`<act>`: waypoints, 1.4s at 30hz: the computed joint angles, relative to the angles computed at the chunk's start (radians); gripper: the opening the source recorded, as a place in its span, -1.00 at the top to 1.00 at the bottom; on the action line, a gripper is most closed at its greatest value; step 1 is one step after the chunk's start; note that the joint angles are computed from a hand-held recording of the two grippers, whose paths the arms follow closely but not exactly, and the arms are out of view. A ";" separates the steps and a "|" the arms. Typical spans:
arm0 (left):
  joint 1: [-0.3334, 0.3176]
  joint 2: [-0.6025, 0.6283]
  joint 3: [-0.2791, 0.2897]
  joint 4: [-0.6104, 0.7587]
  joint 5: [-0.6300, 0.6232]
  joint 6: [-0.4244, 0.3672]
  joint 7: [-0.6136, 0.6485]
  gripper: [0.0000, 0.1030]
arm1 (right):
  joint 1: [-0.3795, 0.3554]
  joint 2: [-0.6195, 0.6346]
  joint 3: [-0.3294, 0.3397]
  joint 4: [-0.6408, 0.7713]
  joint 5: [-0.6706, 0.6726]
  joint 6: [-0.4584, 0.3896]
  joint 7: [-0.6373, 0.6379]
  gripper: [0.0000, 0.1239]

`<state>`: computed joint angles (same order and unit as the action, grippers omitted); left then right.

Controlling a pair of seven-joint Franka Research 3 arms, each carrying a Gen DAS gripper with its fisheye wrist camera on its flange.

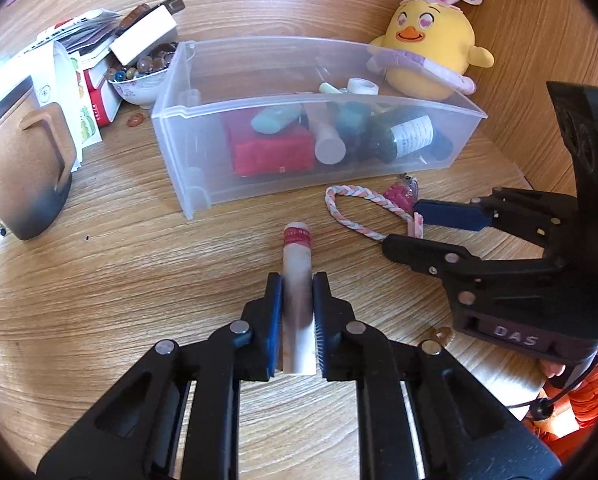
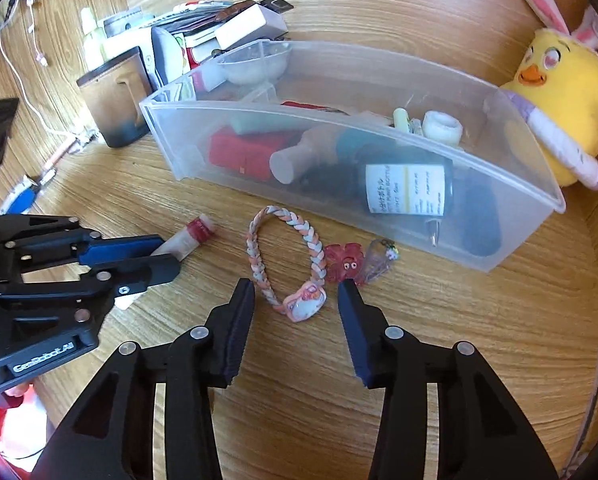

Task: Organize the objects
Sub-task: 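Grasp the red-capped white tube with the left tool while the right tool grasps the braided bracelet, then lift the white tube and bracelet and carry them over the clear box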

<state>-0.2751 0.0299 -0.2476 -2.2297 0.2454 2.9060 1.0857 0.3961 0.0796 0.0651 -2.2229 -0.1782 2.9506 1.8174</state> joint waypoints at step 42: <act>0.040 -0.064 -0.005 0.075 0.355 0.087 -0.390 0.72 | -0.094 -0.237 0.084 -0.164 0.439 0.300 -0.315 0.79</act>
<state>-0.2350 -0.0340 -0.2525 -2.1543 0.6003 2.9926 0.6955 0.3020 -0.1579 0.1493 -2.3869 0.2607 3.2505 1.5025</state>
